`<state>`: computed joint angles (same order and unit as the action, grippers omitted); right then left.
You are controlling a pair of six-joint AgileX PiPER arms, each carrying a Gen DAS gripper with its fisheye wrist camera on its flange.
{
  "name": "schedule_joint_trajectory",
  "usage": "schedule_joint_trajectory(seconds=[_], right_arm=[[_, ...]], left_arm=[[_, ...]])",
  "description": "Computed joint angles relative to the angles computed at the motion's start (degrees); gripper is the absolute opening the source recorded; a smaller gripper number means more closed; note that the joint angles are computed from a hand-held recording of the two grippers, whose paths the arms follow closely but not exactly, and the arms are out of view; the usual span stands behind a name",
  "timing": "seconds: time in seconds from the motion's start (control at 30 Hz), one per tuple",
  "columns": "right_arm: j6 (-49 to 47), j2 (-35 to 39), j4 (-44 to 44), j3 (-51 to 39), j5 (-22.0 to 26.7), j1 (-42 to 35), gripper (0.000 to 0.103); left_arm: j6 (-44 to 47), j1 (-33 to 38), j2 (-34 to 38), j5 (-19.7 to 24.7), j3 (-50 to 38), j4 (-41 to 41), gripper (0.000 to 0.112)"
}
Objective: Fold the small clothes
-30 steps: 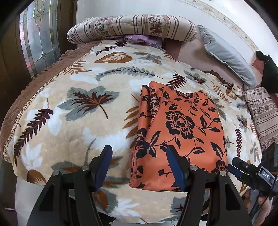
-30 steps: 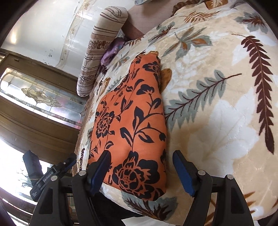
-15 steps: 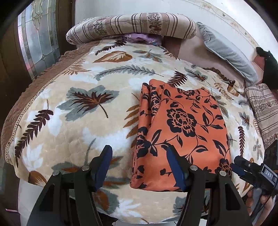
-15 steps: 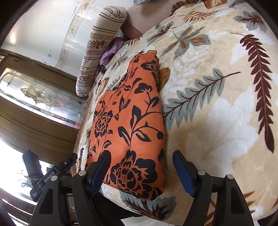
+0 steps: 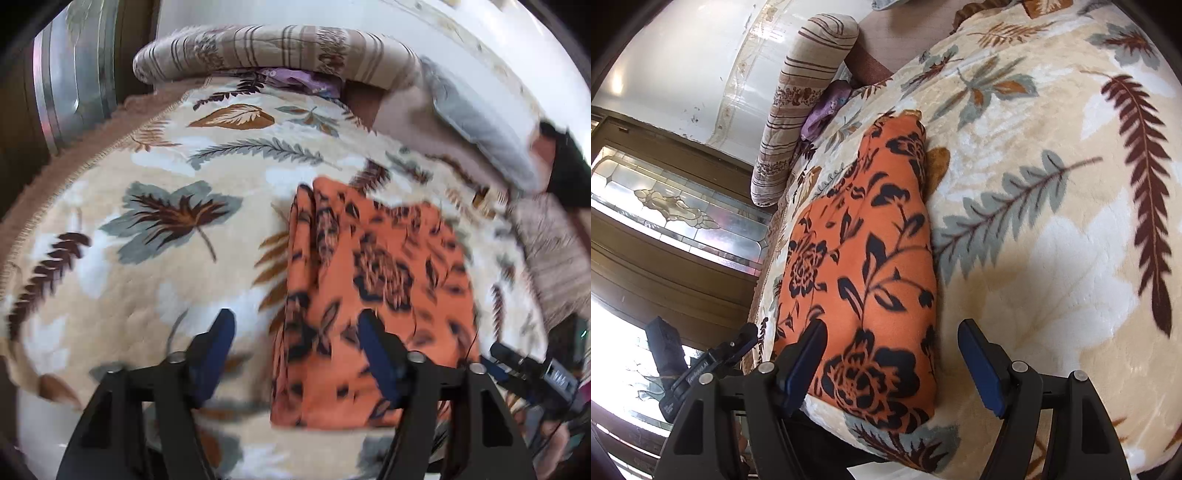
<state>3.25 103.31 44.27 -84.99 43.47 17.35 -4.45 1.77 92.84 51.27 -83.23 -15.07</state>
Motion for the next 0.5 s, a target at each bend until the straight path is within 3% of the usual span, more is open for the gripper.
schedule_joint_trajectory(seconds=[0.13, 0.27, 0.3, 0.37, 0.4, 0.5], right_arm=[[1.6, 7.6, -2.5, -11.8, 4.1, -0.4, 0.076], [6.9, 18.3, -7.3, -26.3, 10.9, 0.2, 0.077], [6.1, 19.9, -5.7, -27.9, 12.3, 0.1, 0.076], [4.9, 22.8, -5.7, -32.2, 15.1, 1.0, 0.065], [5.2, 23.5, -8.1, -34.6, 16.4, 1.9, 0.047], [4.7, 23.8, -10.6, -38.9, 18.9, 2.6, 0.039]], left_arm=[[10.3, 2.9, 10.1, 5.5, -8.2, -10.4, 0.074], [7.7, 1.5, 16.9, 8.4, -12.5, -8.7, 0.074], [7.5, 1.4, 16.6, 7.0, -11.3, -9.1, 0.074], [9.4, 0.6, 16.0, 6.4, -10.9, -9.1, 0.050], [9.8, 0.1, 16.9, 8.5, -12.5, -10.4, 0.037], [7.7, -2.9, 15.7, 7.2, -13.1, -5.7, 0.029]])
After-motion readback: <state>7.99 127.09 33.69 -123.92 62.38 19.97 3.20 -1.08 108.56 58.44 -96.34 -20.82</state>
